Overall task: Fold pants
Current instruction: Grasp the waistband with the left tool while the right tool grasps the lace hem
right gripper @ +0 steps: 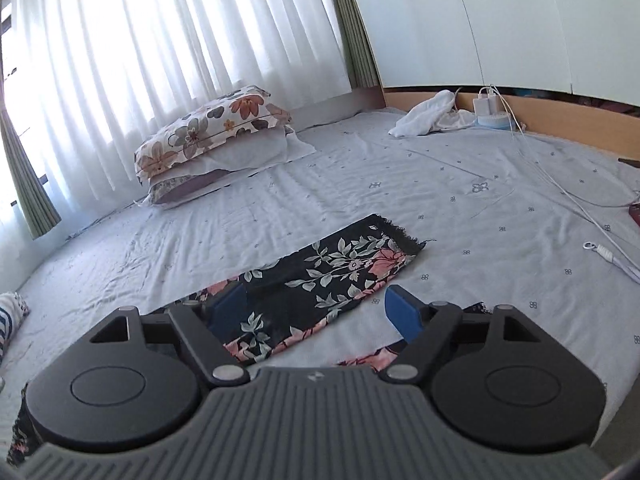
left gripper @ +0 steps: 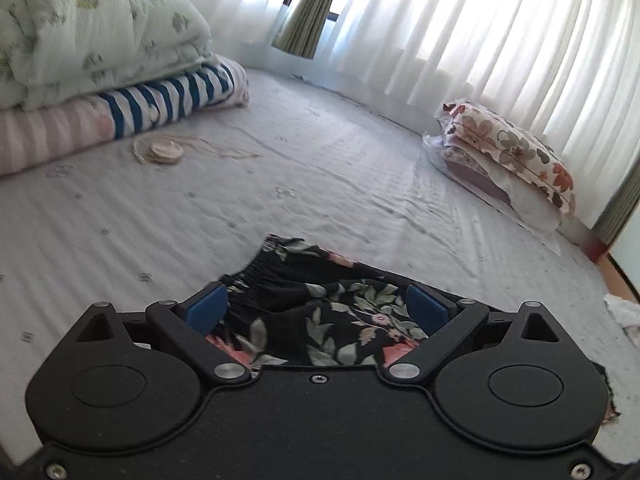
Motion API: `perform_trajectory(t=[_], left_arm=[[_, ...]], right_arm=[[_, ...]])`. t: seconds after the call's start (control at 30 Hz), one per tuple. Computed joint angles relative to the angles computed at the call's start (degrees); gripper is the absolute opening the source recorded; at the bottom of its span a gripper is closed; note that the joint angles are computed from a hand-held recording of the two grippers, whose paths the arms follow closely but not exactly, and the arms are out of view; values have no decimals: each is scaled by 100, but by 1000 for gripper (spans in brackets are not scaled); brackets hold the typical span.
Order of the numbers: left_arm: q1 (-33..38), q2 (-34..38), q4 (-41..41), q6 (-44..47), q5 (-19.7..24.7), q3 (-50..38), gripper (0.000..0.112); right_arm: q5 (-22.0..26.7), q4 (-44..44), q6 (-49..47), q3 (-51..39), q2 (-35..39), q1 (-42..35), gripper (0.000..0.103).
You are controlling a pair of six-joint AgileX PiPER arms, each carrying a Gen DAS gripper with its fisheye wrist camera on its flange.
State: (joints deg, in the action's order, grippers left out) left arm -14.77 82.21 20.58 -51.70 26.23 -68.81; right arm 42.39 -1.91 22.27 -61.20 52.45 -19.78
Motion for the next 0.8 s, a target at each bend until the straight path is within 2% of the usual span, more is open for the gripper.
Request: perform_trajectory(t=[0.1,0.17,0.23,0.3,0.4,0.57,0.73,0.8], left_arm=[[286,689,-1429,1031,-89,-634,96],[422,1194,-2027,1389,-82,-1099,96],[502,1713,-2217,1395,-147,-1542,91],[559,2203,-2355,1351,-171,-1964,78],[687,2936,-2649,1320,-208,-2564,73],[764,4003,-2026,509,135,-3658,73],[893,4710,-1875,188,153,-4327,73],[928,4859,-1863,159,-18,-4419,74]], right_arm=[[-5,1098,-744,-499,749,-723,87],[6,1531,-966,-837,1284,-1003,87],[17,1988,-1162,-1156,1804,-1229,87],[49,2510,-1335,-1459,2315,-1431,87],[-61,3088,-1432,-1836,3015,-1573,87],[-371,2527,-677,-2711,4234,-1317,87],[-493,1884,14,-3774,5543,-1012,89],[-394,1683,296,-4325,6099,-909,89]])
